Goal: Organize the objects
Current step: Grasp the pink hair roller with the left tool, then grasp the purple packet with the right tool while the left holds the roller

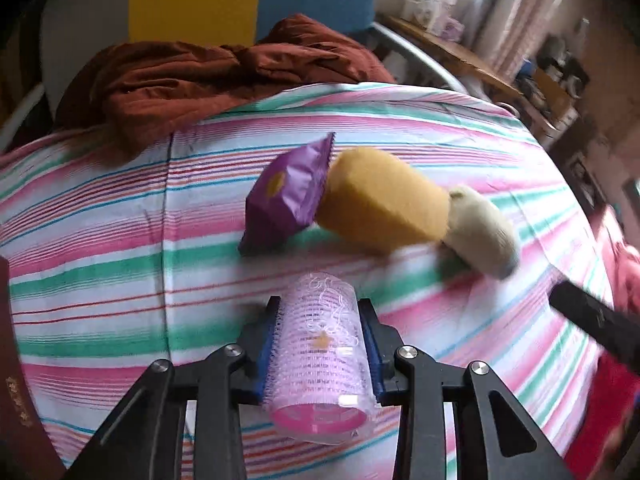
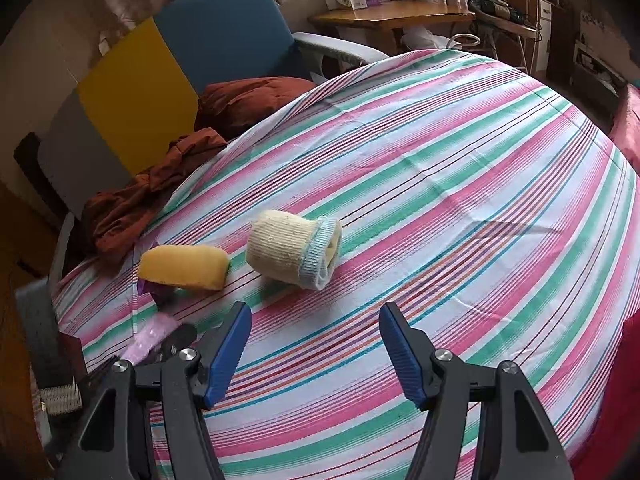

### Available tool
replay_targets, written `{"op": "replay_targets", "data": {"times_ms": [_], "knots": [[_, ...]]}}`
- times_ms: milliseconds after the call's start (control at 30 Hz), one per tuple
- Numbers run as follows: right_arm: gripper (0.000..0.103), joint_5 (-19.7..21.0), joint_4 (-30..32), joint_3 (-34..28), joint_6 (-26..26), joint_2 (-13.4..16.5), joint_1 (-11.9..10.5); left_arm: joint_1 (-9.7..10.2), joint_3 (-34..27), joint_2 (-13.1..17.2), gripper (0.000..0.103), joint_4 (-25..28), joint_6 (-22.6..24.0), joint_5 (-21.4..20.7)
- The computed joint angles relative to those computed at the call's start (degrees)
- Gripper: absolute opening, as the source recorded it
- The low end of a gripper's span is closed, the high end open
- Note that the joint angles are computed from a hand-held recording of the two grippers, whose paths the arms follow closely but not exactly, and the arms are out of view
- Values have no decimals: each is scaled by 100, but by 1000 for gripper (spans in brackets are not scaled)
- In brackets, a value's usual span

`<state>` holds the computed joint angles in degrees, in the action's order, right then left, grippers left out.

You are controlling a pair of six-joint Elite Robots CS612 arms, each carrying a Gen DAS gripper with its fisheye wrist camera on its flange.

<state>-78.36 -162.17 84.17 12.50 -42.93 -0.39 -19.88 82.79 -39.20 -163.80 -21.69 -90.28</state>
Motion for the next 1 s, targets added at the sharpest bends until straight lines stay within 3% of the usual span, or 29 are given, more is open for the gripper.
{"op": "replay_targets", "data": {"times_ms": [333, 567, 867, 1000], "knots": [[67, 13, 84, -34, -152, 28, 23, -12, 916, -404, 36, -672, 279, 9], [67, 438, 168, -88, -751, 76, 88, -41, 1363, -593, 36, -1013, 349, 111], [67, 334, 166, -105, -1253, 97, 215, -84, 1726, -713, 36, -1408, 405, 117], [67, 488, -168, 2, -1691, 36, 277, -56, 1864, -762, 37, -1544, 466, 14]]}}
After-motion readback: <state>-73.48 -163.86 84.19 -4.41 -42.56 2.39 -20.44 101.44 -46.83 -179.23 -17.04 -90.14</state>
